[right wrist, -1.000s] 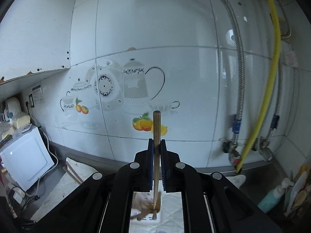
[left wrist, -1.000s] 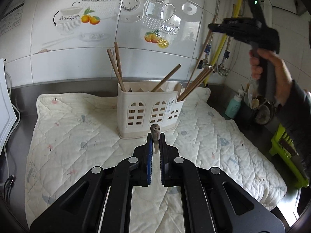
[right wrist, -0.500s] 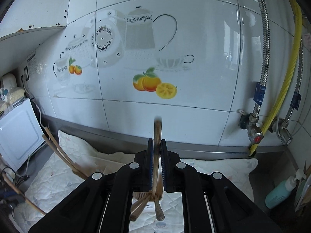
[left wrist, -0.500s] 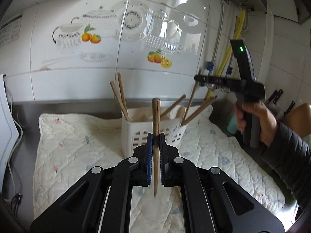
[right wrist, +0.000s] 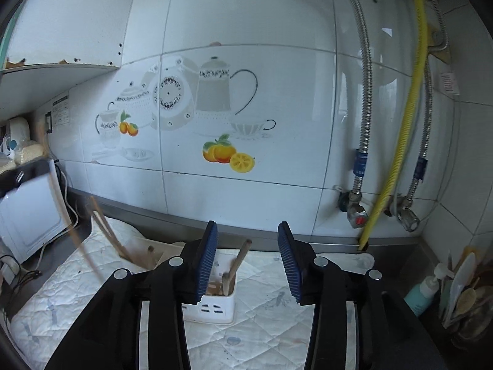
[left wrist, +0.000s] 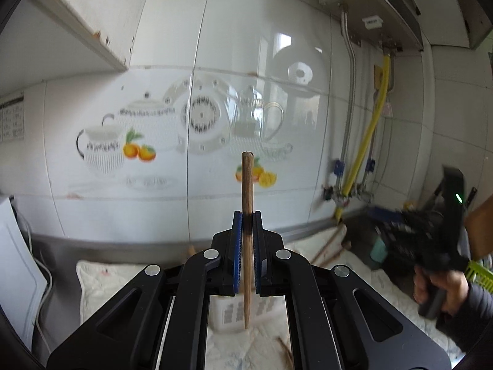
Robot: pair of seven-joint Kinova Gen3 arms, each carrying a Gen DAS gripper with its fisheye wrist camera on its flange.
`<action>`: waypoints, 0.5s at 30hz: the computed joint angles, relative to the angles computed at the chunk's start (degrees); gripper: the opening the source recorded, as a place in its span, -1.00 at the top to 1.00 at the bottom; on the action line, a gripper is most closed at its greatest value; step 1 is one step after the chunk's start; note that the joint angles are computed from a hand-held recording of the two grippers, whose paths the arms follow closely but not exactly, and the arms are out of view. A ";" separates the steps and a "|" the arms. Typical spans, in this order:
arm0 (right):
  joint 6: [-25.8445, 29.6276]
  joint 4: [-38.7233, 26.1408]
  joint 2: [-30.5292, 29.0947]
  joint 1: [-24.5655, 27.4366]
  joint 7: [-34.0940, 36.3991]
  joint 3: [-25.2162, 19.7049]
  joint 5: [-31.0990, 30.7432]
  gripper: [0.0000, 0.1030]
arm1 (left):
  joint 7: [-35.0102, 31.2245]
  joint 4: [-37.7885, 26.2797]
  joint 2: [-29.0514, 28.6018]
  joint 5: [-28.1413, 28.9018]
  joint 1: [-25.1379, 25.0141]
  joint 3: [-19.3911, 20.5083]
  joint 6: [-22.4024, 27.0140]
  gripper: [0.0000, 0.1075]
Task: Organize utensils
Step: 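Open the right tool to drop its chopstick while the left tool releases its chopstick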
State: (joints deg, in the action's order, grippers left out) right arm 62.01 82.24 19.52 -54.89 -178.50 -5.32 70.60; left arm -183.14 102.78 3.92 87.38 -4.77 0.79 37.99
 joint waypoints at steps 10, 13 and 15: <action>1.73 12.24 -4.08 -2.96 -14.13 -5.37 3.78 0.00 | -5.59 -5.04 4.85 6.97 4.90 2.81 -11.68 0.91; 0.40 14.74 -4.01 -3.02 -17.93 -6.62 3.61 0.00 | -6.93 -5.19 6.79 8.80 5.91 2.68 -13.15 0.91; 0.85 15.20 -3.00 -3.61 -18.94 -7.13 2.97 0.00 | -5.90 -5.24 7.85 7.92 6.34 2.42 -13.60 0.91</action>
State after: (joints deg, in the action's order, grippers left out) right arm 62.85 97.44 16.53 -58.50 -197.44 -12.45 73.58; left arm -189.04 97.54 11.77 95.30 1.57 3.20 24.39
